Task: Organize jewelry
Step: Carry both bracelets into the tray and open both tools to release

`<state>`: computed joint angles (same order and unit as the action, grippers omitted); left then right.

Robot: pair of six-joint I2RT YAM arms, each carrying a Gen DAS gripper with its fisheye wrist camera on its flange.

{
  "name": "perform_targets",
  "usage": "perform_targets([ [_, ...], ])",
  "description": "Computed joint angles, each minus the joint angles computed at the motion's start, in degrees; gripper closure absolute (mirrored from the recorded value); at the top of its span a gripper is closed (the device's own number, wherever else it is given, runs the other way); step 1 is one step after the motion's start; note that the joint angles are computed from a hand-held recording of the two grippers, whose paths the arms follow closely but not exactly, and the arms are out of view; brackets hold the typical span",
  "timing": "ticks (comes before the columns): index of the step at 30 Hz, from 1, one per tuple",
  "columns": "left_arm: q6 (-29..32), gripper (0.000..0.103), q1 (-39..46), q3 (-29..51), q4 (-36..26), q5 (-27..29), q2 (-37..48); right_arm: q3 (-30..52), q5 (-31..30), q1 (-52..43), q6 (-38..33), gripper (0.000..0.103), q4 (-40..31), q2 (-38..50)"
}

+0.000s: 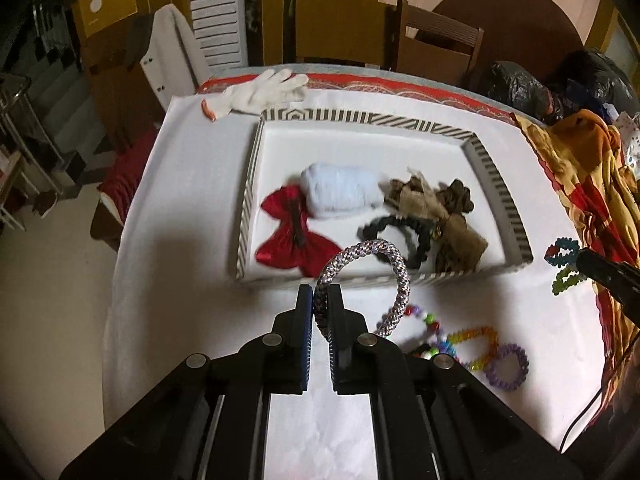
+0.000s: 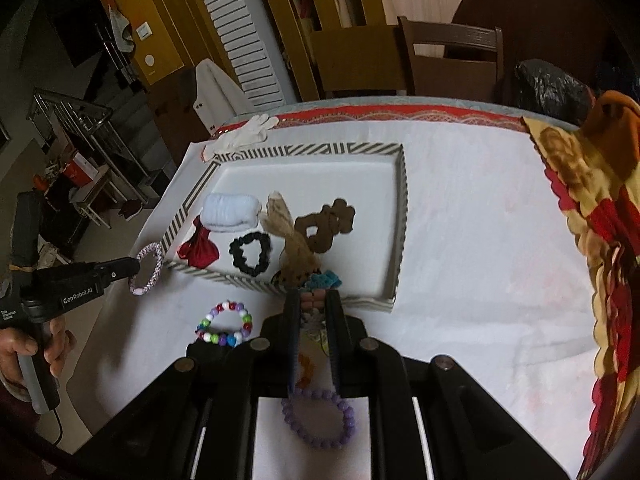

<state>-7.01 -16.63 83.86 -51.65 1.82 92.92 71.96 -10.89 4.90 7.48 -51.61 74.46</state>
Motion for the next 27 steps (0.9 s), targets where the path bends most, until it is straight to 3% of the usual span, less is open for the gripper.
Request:
perform_targets([
  [16,-2.52,0.101,-2.49,12.94,-1.60,-2.27,14.31,9.09,-0.72,-2.07,-1.73,0.091,3.13,14.70],
  [27,-4.75,0.101,-3.49,16.12,-1.94,-3.34,21.98,10.84,-2.05,-2.88,-1.80,0.091,5.87,25.05],
])
